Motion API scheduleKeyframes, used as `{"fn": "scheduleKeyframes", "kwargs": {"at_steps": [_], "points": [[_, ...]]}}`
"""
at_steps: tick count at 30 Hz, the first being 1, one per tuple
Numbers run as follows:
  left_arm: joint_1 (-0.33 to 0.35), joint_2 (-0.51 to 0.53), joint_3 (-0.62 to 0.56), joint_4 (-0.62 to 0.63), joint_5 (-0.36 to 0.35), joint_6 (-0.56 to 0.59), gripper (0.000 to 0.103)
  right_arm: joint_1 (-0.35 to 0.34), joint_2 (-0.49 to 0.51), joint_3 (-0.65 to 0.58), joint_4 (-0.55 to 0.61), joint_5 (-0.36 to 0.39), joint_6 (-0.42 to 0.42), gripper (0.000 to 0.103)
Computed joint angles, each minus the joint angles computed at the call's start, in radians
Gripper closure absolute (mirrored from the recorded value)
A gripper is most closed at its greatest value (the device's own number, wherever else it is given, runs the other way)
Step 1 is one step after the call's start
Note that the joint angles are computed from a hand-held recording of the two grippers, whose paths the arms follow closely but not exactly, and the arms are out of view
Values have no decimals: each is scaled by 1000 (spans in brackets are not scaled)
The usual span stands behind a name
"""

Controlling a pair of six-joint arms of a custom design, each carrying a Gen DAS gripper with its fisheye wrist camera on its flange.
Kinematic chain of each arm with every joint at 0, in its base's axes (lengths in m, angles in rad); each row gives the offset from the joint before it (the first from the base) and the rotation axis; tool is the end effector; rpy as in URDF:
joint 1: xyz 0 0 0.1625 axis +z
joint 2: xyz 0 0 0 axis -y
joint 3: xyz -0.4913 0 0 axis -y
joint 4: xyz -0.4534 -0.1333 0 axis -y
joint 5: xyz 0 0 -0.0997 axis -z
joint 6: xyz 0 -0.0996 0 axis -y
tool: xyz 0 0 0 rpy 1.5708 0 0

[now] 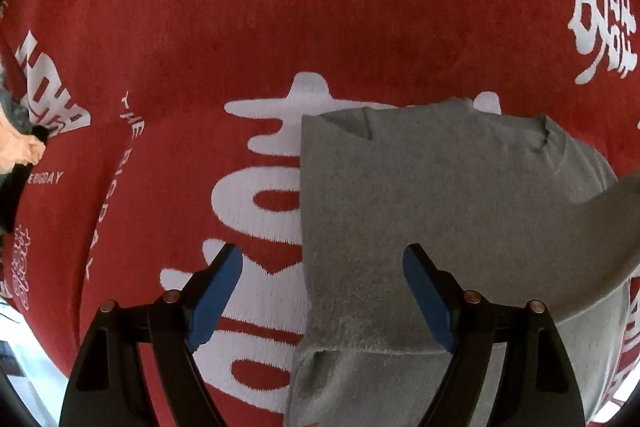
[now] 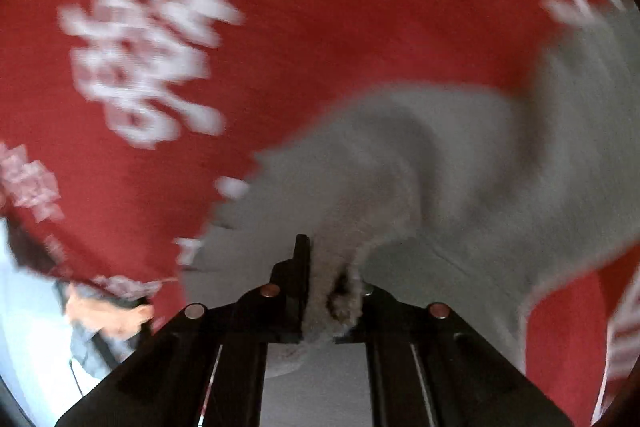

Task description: Fold small clothes

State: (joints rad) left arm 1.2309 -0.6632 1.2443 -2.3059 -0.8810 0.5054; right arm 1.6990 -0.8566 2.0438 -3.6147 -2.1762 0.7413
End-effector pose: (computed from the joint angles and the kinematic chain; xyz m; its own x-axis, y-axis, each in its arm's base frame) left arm -0.1068 -0.8919 0.1554 -0.5053 0.5955 -0.6245 0.6561 0.7352 0.1702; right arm 0.1551 -0.6038 0.1350 -0.6986 0.6757 -0.2354 0.5260 0.2621 -0.8091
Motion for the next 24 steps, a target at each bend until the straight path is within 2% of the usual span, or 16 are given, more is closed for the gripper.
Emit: {"fn": "scheduleKeyframes", "kwargs": {"at_steps": [1, 4, 5, 7, 8, 9, 10, 11, 13, 15, 17, 18, 20, 22, 24], "points": [[1, 2, 1, 1, 12, -4, 20, -5, -6, 4, -14, 11, -38, 95], [6, 1, 15, 8, 52, -12, 20, -40, -31, 27, 82, 3, -26, 95], [8, 1, 18, 11, 61, -9, 20, -51, -38, 37, 110, 14, 0, 93], [11, -1, 21, 7, 73, 2, 20, -71, -62, 66, 236, 15, 131, 86], [14, -3, 19, 5, 72, 10, 20, -70, -69, 81, 252, 14, 157, 86], [16, -2, 17, 4, 74, 15, 20, -59, -76, 97, 244, 4, 169, 80], [18, 0, 12, 7, 80, 19, 20, -34, -86, 112, 278, -45, 198, 63], [22, 3, 7, 13, 90, 21, 20, -12, -103, 115, 354, -88, 238, 55], [27, 3, 3, 24, 92, 18, 20, 28, -105, 92, 460, -158, 277, 52], [32, 0, 2, 25, 95, 25, 20, 75, -114, 58, 549, -217, 266, 52], [36, -3, -3, 36, 86, 21, 20, 90, -107, 27, 533, -215, 183, 52], [38, -4, -8, 49, 80, 11, 20, 91, -95, -7, 497, -164, 89, 52], [40, -8, -19, 74, 64, -9, 20, 72, -76, -65, 488, -46, -41, 52], [43, -13, -21, 88, 49, -23, 20, 52, -10, -207, 582, 76, -216, 52], [46, -16, -18, 98, 43, -31, 20, 37, 90, -396, 730, 153, -374, 52]]}}
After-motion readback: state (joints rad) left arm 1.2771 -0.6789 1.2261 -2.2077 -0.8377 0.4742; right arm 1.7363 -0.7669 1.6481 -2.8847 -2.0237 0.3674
